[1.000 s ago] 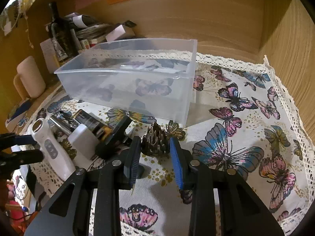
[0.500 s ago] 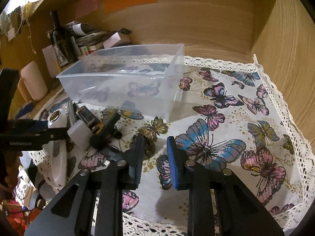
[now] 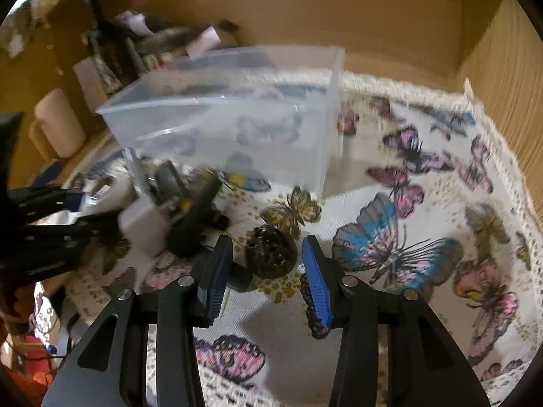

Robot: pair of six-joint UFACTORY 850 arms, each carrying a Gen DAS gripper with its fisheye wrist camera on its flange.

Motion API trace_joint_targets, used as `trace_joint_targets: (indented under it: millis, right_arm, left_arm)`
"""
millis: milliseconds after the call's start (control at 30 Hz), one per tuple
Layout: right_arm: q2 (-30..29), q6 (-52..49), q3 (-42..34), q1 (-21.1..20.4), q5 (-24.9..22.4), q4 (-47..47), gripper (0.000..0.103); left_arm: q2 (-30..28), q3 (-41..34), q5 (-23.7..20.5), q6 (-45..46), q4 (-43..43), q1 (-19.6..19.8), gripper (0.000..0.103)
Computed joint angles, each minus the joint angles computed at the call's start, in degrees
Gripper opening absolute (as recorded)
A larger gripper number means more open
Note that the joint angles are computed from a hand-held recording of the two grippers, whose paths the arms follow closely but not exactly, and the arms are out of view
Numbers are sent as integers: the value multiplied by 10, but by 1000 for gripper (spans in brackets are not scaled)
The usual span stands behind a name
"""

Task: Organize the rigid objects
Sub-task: 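Close the right gripper on the dark round grinder while the left gripper lifts the white device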

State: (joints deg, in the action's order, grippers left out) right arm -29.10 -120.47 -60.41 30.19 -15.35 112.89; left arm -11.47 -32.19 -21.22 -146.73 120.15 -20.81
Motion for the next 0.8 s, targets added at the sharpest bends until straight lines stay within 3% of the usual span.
trace_joint_targets:
  millis: [67, 233, 600, 800]
  right_arm:
    - [-3, 8, -6, 2, 10, 1, 29]
    - [2, -19, -1, 2, 5, 37, 28]
    - [54, -278, 39, 11, -28, 288, 28]
    - [68, -280, 36, 11, -51, 301, 28]
  left_arm:
    - [6, 7, -3, -17, 15, 5, 39]
    - [32, 24, -17, -46, 42, 11, 39]
    - [113, 60, -74, -77, 61, 3, 39]
    - [159, 73, -87, -74, 68, 2, 38]
